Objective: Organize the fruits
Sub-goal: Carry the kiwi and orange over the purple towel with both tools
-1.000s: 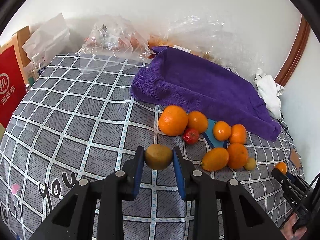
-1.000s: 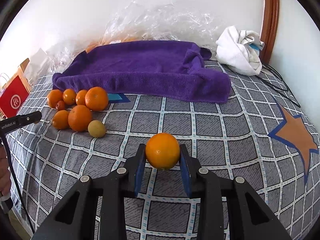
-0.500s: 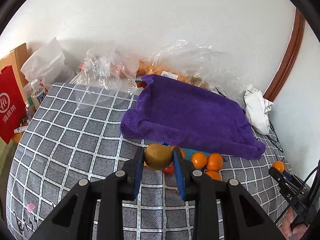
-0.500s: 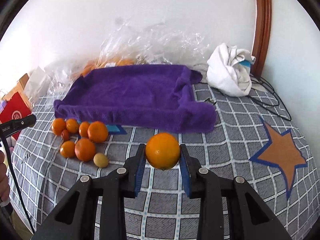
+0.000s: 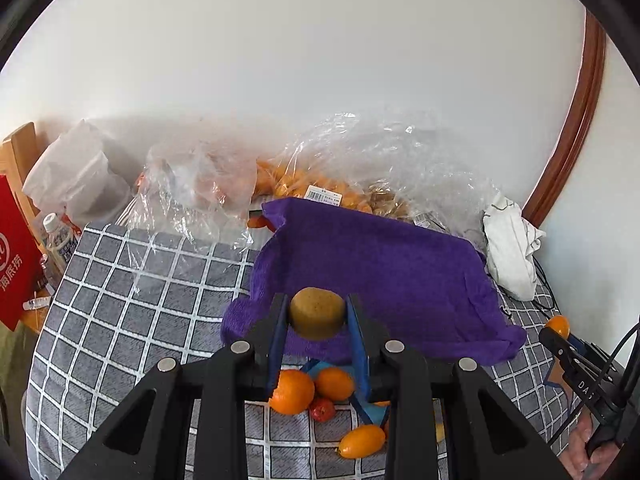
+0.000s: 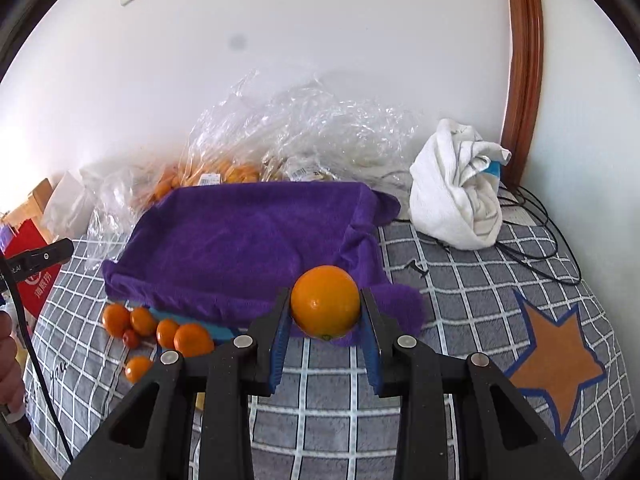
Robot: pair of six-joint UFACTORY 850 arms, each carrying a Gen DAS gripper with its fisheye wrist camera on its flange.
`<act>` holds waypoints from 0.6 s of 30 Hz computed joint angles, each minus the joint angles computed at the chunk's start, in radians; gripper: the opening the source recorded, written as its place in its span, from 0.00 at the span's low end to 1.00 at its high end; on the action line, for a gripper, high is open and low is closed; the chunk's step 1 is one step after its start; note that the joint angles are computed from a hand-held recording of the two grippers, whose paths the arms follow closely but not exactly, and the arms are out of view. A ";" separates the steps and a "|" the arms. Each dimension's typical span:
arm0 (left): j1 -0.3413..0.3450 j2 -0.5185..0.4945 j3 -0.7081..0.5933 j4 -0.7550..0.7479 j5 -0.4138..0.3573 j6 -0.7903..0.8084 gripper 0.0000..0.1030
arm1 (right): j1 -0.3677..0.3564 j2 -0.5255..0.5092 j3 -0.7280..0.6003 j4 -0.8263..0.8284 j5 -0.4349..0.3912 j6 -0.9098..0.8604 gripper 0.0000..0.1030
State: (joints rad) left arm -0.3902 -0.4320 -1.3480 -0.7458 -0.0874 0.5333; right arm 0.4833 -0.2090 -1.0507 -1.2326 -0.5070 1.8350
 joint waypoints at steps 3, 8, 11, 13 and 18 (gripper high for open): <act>-0.002 -0.035 -0.053 0.094 -0.012 -0.079 0.26 | -0.019 -0.027 -0.033 0.002 -0.001 -0.025 0.31; -0.007 -0.102 -0.147 0.175 -0.056 -0.139 0.26 | -0.050 -0.068 -0.071 -0.017 0.007 -0.018 0.31; -0.014 -0.142 -0.203 0.253 -0.069 -0.202 0.27 | -0.069 -0.094 -0.091 -0.017 0.018 -0.014 0.31; -0.017 -0.172 -0.243 0.275 -0.084 -0.219 0.26 | -0.078 -0.112 -0.107 -0.012 0.015 -0.021 0.31; -0.025 -0.240 -0.333 0.350 -0.112 -0.285 0.26 | -0.104 -0.158 -0.152 -0.006 0.032 -0.049 0.31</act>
State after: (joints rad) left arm -0.4154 -0.6725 -1.6806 -0.3957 -0.1991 0.2484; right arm 0.3794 -0.3666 -1.2030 -1.2389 -0.4754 1.7863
